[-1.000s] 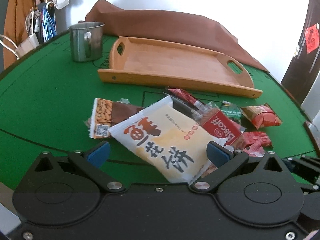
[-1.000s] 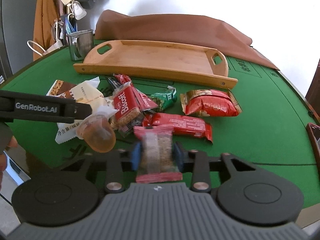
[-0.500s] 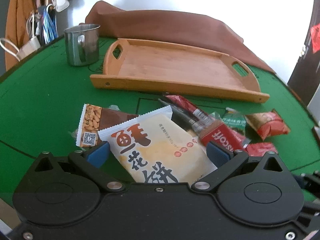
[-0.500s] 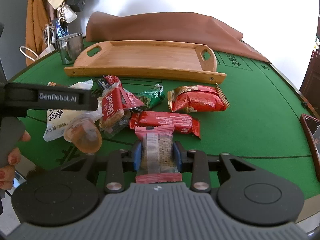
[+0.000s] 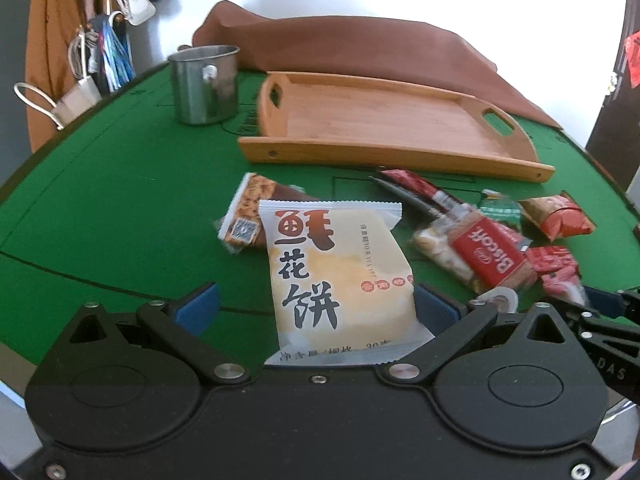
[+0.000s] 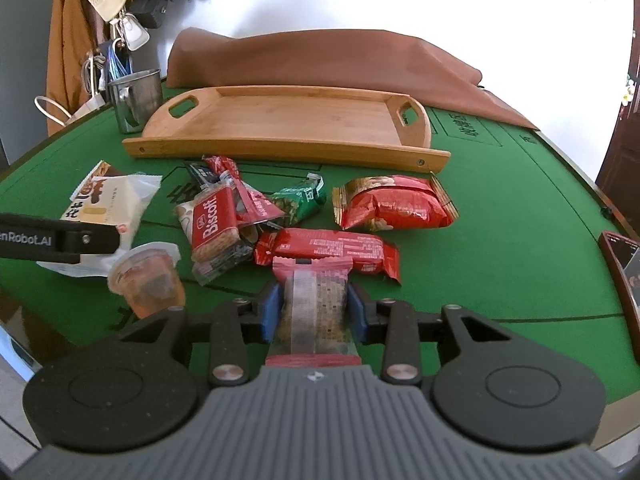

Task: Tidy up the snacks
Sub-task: 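Grasp the white pastry pack with the left tool while the right tool grasps the pink bar, then carry both snacks onto the wooden tray and open both tools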

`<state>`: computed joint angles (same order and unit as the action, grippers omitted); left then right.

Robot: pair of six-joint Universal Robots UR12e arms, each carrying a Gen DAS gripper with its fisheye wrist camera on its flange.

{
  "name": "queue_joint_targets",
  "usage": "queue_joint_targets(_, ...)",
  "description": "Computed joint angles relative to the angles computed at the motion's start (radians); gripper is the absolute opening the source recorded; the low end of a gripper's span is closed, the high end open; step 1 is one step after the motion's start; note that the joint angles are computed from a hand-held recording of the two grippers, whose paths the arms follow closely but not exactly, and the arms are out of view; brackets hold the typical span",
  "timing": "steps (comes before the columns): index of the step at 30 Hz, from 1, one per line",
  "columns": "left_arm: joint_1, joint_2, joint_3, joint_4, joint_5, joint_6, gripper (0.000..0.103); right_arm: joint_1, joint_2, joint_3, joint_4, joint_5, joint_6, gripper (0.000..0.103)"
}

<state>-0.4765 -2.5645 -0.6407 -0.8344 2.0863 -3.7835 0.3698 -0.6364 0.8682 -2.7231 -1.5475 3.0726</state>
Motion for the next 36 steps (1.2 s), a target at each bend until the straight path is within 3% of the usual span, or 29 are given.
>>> queue_joint_targets(9,-0.010,-0.042,0.063,0.003,0.036,-0.032,0.103,0.006,0.001,0.019,-0.058,-0.025,0.027,0.054)
queue_joint_targets(15,-0.015,-0.094,0.157,-0.095,0.086,-0.064,0.101,0.004,0.001,0.033,-0.098,-0.014,0.045,0.055)
queue_joint_targets(20,-0.013,-0.078,0.115,-0.031,0.065,-0.043,0.089,0.007,0.006,0.038,-0.131,-0.022,0.032,0.055)
queue_joint_targets(22,-0.014,-0.069,0.093,0.012,0.054,-0.019,0.073,0.010,0.010,0.037,-0.144,-0.030,0.018,0.043)
queue_joint_targets(25,-0.017,-0.069,0.097,0.010,0.052,-0.005,0.070,0.012,0.011,0.037,-0.150,-0.029,0.018,0.038)
queue_joint_targets(36,-0.026,-0.046,0.068,0.099,0.090,0.070,0.070,0.002,-0.009,0.044,-0.122,0.025,0.055,0.036)
